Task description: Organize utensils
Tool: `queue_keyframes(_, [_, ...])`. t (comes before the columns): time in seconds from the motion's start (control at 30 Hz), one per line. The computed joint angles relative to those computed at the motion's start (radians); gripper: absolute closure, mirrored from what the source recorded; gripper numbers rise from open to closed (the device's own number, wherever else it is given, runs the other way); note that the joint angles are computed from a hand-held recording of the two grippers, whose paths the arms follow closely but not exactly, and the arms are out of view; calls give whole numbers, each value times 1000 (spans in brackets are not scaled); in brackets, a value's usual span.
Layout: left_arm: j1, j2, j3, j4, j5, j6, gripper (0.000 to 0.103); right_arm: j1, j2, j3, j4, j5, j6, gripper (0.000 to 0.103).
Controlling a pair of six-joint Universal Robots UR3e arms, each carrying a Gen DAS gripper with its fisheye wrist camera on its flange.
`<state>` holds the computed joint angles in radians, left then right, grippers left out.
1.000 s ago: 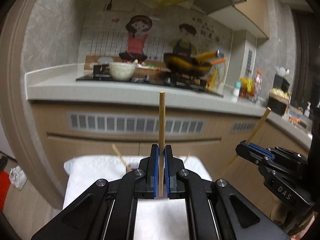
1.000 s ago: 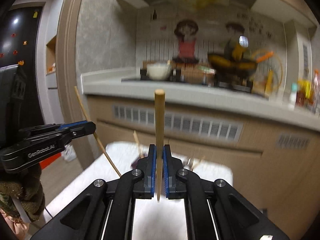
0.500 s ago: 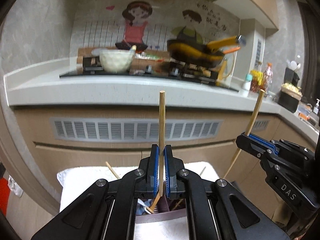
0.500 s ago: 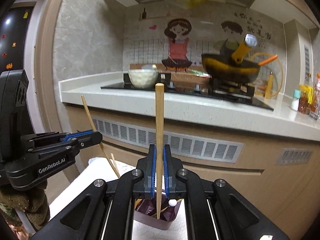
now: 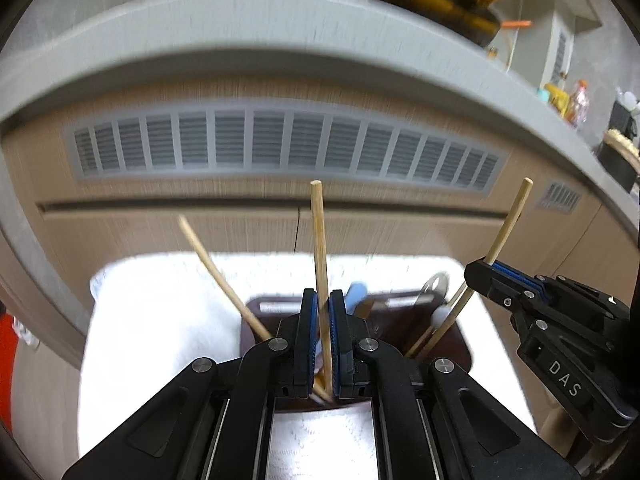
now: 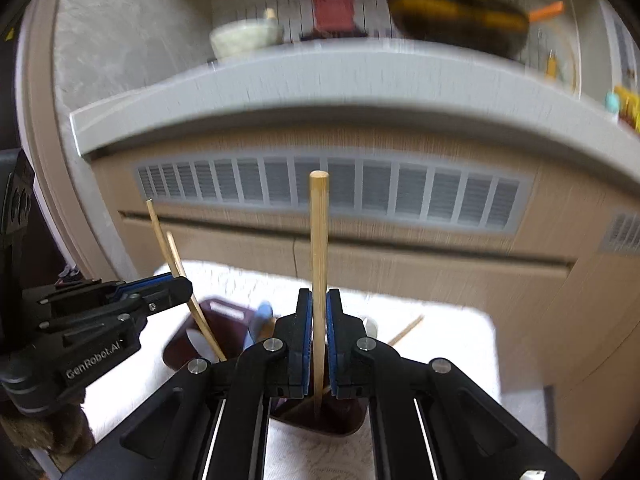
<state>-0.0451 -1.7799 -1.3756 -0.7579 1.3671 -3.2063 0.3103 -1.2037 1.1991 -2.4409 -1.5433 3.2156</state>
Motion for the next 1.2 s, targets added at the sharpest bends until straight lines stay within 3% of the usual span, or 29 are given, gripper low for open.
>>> queue_keyframes(0.27, [-42, -26, -87, 84, 131, -54, 92, -24, 9, 86, 6, 22, 16, 95])
queue_keyframes(0.37, [-40, 18, -134, 90, 151, -68, 83, -47, -13, 114, 47, 72, 9, 94])
queue_keyframes(0.53, [-38, 164, -242, 108, 173, -74, 58, -35, -152, 283, 3, 44, 1, 62])
queue_keyframes(0.6, [-41, 245, -306, 129, 181, -76, 43, -26, -235, 367, -17, 34, 5, 57])
queue_keyframes(0.67, [-40, 351, -393, 157, 185, -86, 34, -20, -325, 447, -22, 30, 16, 51])
queue_keyframes(0.73, [-45, 468, -484, 175, 194, -100, 30, -4, -429, 542, -28, 16, 35, 43])
queue_keyframes(0.87, [-90, 684, -623, 168, 238, -135, 18, 57, -589, 677, -22, -45, 72, 38])
queue_keyframes(1.0, [-203, 848, -739, 151, 342, -171, 1, 188, -705, 770, -2, -190, 147, 31])
queue_keyframes(1.07, [-321, 872, -764, 131, 455, -189, 0, 248, -743, 798, 6, -257, 198, 30])
queue_keyframes(1.13, [-450, 858, -783, 136, 583, -215, 0, 306, -779, 823, 17, -324, 259, 18])
queue_keyframes(1.2, [-559, 847, -796, 125, 687, -253, 0, 364, -800, 833, 26, -400, 309, 16])
